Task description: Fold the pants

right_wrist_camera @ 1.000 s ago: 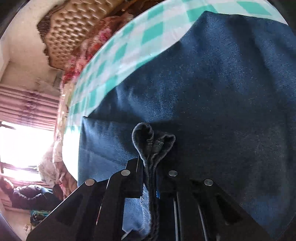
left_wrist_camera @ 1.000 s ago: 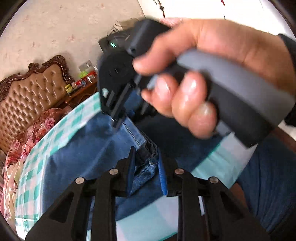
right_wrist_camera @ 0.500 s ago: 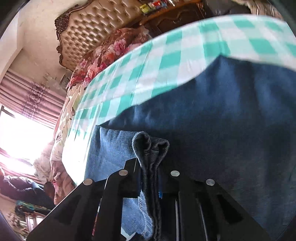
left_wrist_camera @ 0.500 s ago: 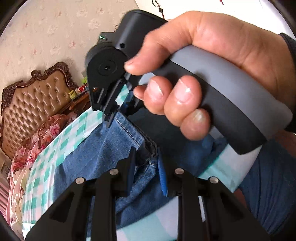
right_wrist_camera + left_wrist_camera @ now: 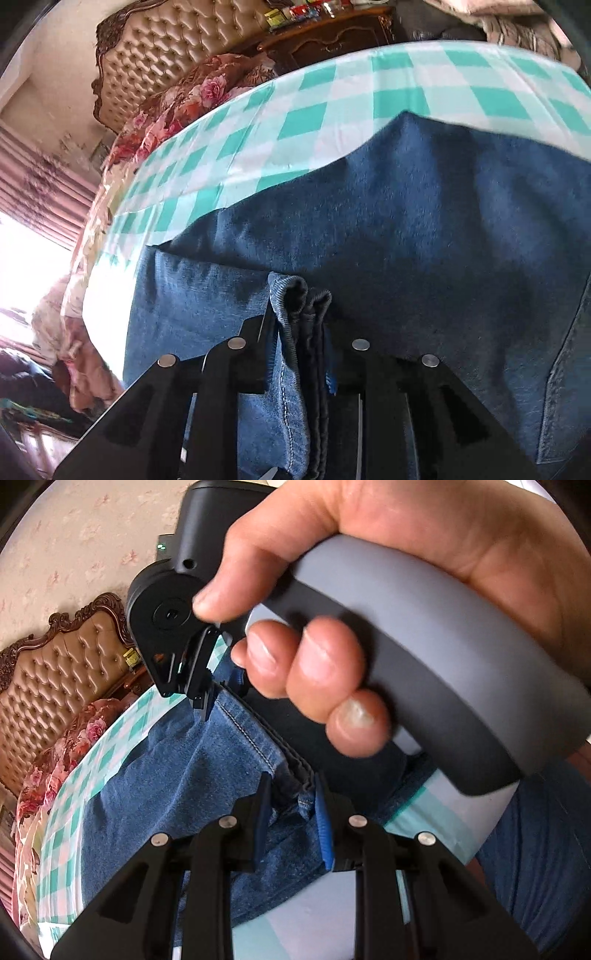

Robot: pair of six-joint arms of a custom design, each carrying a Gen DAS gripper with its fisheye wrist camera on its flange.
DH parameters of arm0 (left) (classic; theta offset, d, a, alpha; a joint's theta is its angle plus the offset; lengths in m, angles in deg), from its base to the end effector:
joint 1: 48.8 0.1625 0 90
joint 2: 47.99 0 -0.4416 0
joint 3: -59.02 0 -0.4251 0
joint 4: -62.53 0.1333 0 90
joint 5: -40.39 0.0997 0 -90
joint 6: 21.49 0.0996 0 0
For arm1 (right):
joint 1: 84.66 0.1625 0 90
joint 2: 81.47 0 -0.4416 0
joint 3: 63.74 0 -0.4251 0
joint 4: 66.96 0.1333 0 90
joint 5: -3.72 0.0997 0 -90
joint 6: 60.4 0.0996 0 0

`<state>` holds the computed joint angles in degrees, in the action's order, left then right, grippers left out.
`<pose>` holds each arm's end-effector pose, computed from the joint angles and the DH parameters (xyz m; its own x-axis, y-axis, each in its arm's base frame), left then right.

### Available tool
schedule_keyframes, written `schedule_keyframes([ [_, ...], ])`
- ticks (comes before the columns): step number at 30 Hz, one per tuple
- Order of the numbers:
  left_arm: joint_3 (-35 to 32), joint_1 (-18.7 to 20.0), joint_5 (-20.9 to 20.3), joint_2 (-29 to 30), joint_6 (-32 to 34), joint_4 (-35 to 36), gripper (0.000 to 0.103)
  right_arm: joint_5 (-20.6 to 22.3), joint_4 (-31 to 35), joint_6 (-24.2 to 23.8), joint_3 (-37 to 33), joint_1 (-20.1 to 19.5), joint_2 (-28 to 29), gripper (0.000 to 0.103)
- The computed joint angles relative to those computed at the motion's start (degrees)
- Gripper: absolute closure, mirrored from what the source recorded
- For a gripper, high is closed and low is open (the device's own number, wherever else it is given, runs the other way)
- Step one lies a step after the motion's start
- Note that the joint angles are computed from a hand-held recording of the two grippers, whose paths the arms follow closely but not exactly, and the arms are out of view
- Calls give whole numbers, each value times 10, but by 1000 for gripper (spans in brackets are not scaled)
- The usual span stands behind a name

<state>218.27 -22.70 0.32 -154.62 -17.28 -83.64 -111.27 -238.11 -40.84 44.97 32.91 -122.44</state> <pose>-0.1190 -0.2916 0.1900 -0.2591 0.5880 -0.7663 0.9178 0.3970 -0.0057 0.3643 -0.5006 -0.0061 -0.9505 -0.0248 0.3096 -0.1401 0.9239 -0.3561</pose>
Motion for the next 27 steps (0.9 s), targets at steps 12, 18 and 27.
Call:
schedule_keyframes([
  [12,-63,27,-75,-216,-98,225,65,-110,-1,-51,-28,30,43,86],
  [18,-135,147,8,-173,-45,116,69,-148,-1,-50,-35,40,54,85],
  [27,-294,346,-114,89,85,33,70,-152,9,-52,-34,42,51,83],
])
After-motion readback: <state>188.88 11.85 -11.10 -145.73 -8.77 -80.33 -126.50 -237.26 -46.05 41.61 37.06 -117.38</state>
